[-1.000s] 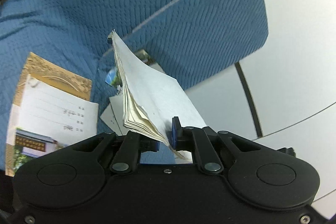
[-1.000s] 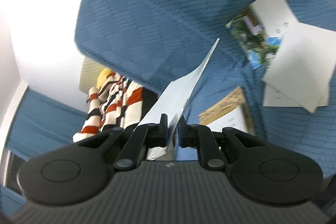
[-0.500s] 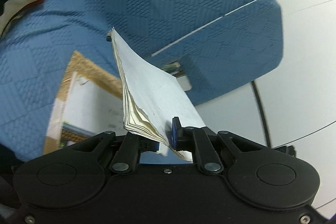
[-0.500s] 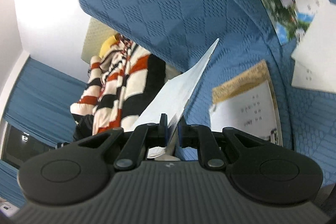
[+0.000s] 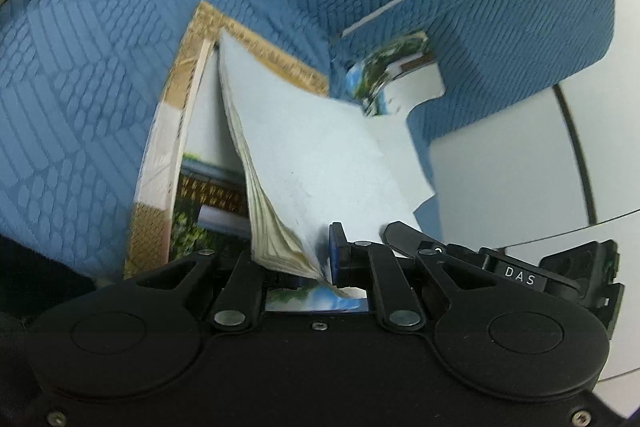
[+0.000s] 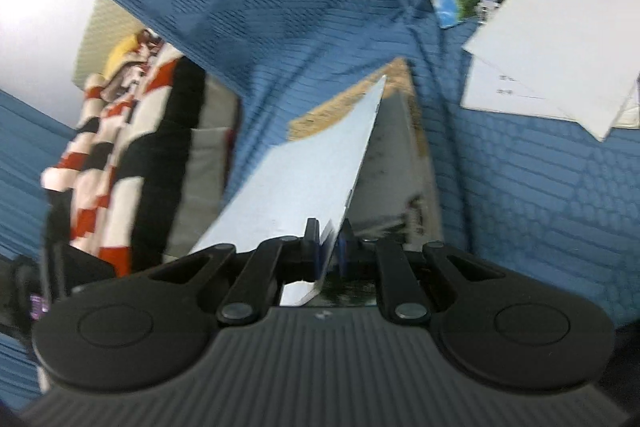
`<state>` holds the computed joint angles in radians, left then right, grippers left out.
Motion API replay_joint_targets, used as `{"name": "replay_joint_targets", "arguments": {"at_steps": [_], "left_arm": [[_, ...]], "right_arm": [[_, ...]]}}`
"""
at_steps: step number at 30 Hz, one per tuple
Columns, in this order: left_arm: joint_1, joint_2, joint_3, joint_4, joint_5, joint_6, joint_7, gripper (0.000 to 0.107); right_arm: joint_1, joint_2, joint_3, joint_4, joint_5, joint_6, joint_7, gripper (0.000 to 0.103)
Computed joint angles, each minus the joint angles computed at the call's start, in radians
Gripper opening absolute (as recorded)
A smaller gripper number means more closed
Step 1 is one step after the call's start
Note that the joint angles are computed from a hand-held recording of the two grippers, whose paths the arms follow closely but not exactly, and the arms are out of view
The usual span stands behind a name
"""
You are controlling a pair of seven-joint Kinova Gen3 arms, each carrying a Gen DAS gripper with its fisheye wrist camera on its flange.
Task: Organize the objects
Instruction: 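Carry the white papers with both grippers onto the postcard booklet, then lower the white papers flat onto the stack and open both grippers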
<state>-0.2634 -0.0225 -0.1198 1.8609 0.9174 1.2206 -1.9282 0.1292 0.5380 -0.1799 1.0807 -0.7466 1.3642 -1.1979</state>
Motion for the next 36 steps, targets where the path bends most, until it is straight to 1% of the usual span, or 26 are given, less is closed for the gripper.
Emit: {"name": "replay_joint_targets", "arguments": {"at_steps": [3, 8, 11, 15, 16, 17, 18, 19, 20, 21, 23, 25, 26, 27, 29, 32, 36], "left_arm": [[0.019, -0.013, 0.015, 0.009, -0.047, -0.026, 0.018, 0.013], [0.049, -0.007, 0.032, 0.016, -0.105, -0.057, 0.066, 0.012], [0.059, -0.008, 0.034, 0.008, -0.121, -0.061, 0.075, 0.012], [0.078, -0.013, 0.045, -0.012, -0.159, -0.067, 0.113, 0.013], [0.084, -0.019, 0.046, -0.014, -0.171, -0.069, 0.126, 0.017], [0.084, -0.025, 0.058, -0.02, -0.195, -0.078, 0.156, 0.024], [0.095, -0.031, 0.052, -0.024, -0.205, -0.077, 0.169, 0.029], [0.099, -0.036, 0.052, -0.03, -0.217, -0.073, 0.179, 0.041], [0.103, -0.044, 0.052, -0.037, -0.232, -0.068, 0.191, 0.05], [0.107, -0.054, 0.051, -0.042, -0.248, -0.066, 0.207, 0.053], [0.116, -0.072, 0.051, -0.05, -0.283, -0.062, 0.24, 0.067], [0.125, -0.089, 0.051, -0.063, -0.316, -0.052, 0.268, 0.075], [0.129, -0.098, 0.049, -0.068, -0.326, -0.046, 0.277, 0.08], [0.133, -0.109, 0.046, -0.074, -0.334, -0.039, 0.287, 0.082], [0.142, -0.126, 0.044, -0.087, -0.353, -0.028, 0.31, 0.084], [0.156, -0.163, 0.044, -0.11, -0.386, -0.019, 0.34, 0.087], [0.179, -0.222, 0.032, -0.141, -0.402, -0.021, 0.36, 0.087]], "right_arm": [[-0.008, -0.012, 0.007, 0.037, 0.023, -0.028, 0.024, 0.013], [-0.033, -0.028, 0.02, 0.079, 0.071, -0.067, 0.046, 0.013], [-0.04, -0.031, 0.024, 0.097, 0.084, -0.082, 0.046, 0.013], [-0.046, -0.032, 0.026, 0.102, 0.098, -0.09, 0.046, 0.013], [-0.047, -0.032, 0.027, 0.1, 0.101, -0.088, 0.042, 0.013], [-0.049, -0.034, 0.028, 0.097, 0.105, -0.087, 0.038, 0.015], [-0.05, -0.035, 0.029, 0.096, 0.108, -0.087, 0.035, 0.015], [-0.052, -0.037, 0.03, 0.094, 0.112, -0.086, 0.03, 0.015], [-0.053, -0.04, 0.033, 0.093, 0.116, -0.087, 0.023, 0.017], [-0.055, -0.043, 0.035, 0.093, 0.121, -0.089, 0.017, 0.021], [-0.063, -0.055, 0.04, 0.091, 0.144, -0.096, 0.017, 0.025], [-0.066, -0.064, 0.044, 0.088, 0.16, -0.097, 0.018, 0.032], [-0.065, -0.067, 0.044, 0.085, 0.166, -0.093, 0.02, 0.039], [-0.061, -0.072, 0.045, 0.085, 0.166, -0.093, 0.024, 0.048], [-0.05, -0.084, 0.043, 0.086, 0.158, -0.092, 0.034, 0.058], [-0.037, -0.11, 0.045, 0.085, 0.148, -0.098, 0.056, 0.058], [-0.015, -0.154, 0.046, 0.083, 0.117, -0.114, 0.107, 0.058]]}}
